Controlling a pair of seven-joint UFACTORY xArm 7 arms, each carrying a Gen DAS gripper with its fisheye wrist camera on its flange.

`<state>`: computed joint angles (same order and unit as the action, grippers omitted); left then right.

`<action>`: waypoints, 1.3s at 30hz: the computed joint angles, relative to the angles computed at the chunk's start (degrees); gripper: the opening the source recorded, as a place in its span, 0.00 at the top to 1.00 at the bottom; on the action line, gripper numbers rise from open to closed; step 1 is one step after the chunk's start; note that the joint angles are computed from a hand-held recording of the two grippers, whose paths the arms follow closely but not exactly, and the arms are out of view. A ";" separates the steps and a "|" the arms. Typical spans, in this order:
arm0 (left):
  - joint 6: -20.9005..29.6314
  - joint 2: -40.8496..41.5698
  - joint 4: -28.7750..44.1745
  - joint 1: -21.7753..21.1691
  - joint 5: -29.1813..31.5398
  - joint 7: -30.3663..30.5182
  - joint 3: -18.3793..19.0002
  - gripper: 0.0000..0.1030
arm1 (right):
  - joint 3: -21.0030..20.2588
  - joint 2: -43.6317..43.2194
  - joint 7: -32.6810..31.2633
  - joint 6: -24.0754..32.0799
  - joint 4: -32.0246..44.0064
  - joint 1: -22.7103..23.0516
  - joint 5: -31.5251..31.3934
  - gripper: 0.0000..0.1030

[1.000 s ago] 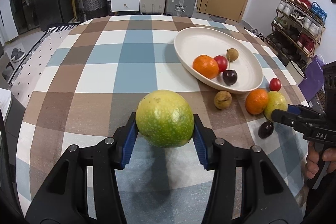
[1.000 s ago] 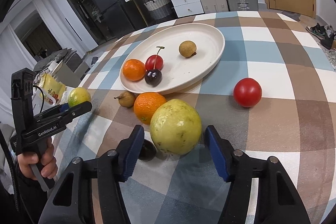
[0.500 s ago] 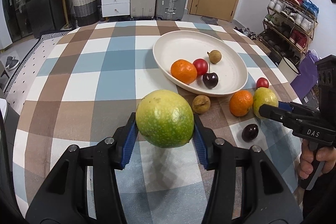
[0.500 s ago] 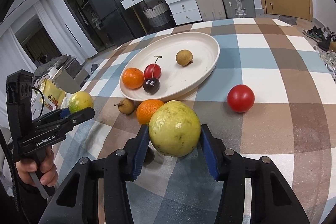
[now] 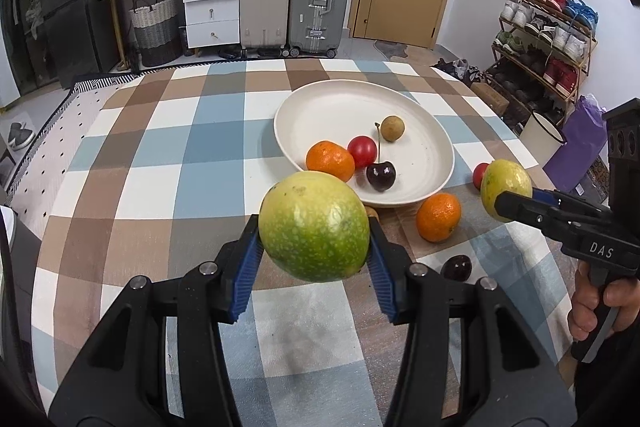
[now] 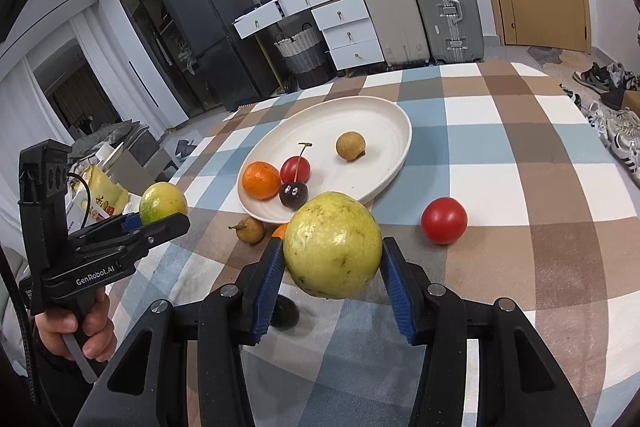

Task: Organize fruits
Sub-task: 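Carry the pale yellow fruit with the right tool while the left tool carries the green fruit over the plate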

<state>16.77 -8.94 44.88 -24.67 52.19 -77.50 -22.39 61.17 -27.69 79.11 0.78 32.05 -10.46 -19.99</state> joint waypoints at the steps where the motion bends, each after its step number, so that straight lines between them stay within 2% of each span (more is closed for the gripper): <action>1: -0.04 -0.09 0.06 0.02 0.15 -0.18 -0.03 0.55 | -0.26 -0.20 -0.07 0.11 0.00 0.15 -0.03 0.52; 8: -0.15 0.61 1.28 0.26 1.00 -0.52 0.04 0.55 | -2.49 -0.84 -0.57 0.75 0.15 1.38 -0.24 0.52; 18: -0.53 5.58 5.36 -1.91 3.23 -0.98 2.50 0.55 | -2.62 0.36 -1.51 0.97 1.81 0.12 -1.53 0.52; 30: -0.26 10.56 9.25 -6.05 3.31 1.27 6.70 0.55 | 3.16 3.29 -1.99 -0.86 4.68 -7.55 -2.36 0.52; 39: -0.81 15.39 13.09 -8.90 2.12 4.14 9.99 0.55 | 9.90 6.34 -3.59 -1.60 6.83 -15.61 -1.20 0.52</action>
